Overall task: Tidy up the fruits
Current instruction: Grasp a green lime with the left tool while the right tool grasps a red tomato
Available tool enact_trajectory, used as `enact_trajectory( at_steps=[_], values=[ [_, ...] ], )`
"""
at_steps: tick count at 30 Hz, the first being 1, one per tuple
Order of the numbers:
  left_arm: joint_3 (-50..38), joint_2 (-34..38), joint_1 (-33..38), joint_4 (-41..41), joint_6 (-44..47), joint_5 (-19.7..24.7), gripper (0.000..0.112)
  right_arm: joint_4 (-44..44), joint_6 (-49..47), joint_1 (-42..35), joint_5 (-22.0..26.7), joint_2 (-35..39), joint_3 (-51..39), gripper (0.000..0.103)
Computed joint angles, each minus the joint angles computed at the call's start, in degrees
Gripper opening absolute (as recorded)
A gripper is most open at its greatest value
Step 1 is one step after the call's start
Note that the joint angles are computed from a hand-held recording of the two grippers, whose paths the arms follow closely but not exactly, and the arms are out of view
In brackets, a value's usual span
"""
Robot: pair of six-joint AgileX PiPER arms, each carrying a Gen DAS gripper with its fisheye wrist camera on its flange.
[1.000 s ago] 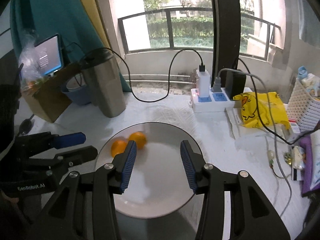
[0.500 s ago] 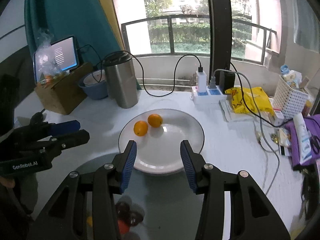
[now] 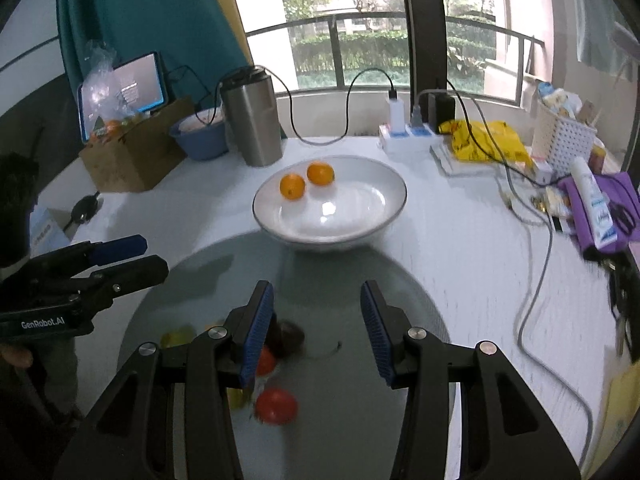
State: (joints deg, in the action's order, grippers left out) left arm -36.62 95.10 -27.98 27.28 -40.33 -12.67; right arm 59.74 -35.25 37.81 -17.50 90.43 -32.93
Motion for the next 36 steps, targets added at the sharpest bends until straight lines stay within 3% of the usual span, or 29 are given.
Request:
enact_trajectory(
  at_steps=[18, 24, 30, 36],
  values=[
    [8.0, 2.9, -6.2, -28.4, 26.0, -4.7, 0.072, -5.8, 17.2, 10.7, -6.2, 1.7, 8.8, 0.048],
    [8.3, 4.2, -6.4, -29.8, 27.5, -5.6, 0.071, -10.1, 21.7, 11.0, -6.3, 4.2, 8.8, 0.048],
    [7.7, 5.4, -6.2, -28.0, 26.7, -5.4, 0.048, -16.1, 26.5, 9.9, -6.2, 6.9, 7.8, 0.048],
    [7.1, 5.6, -7.1, -26.9, 26.9, -5.3, 0.027, -20.7, 29.5, 8.3, -5.7, 7.9, 7.2, 0.032]
  ],
)
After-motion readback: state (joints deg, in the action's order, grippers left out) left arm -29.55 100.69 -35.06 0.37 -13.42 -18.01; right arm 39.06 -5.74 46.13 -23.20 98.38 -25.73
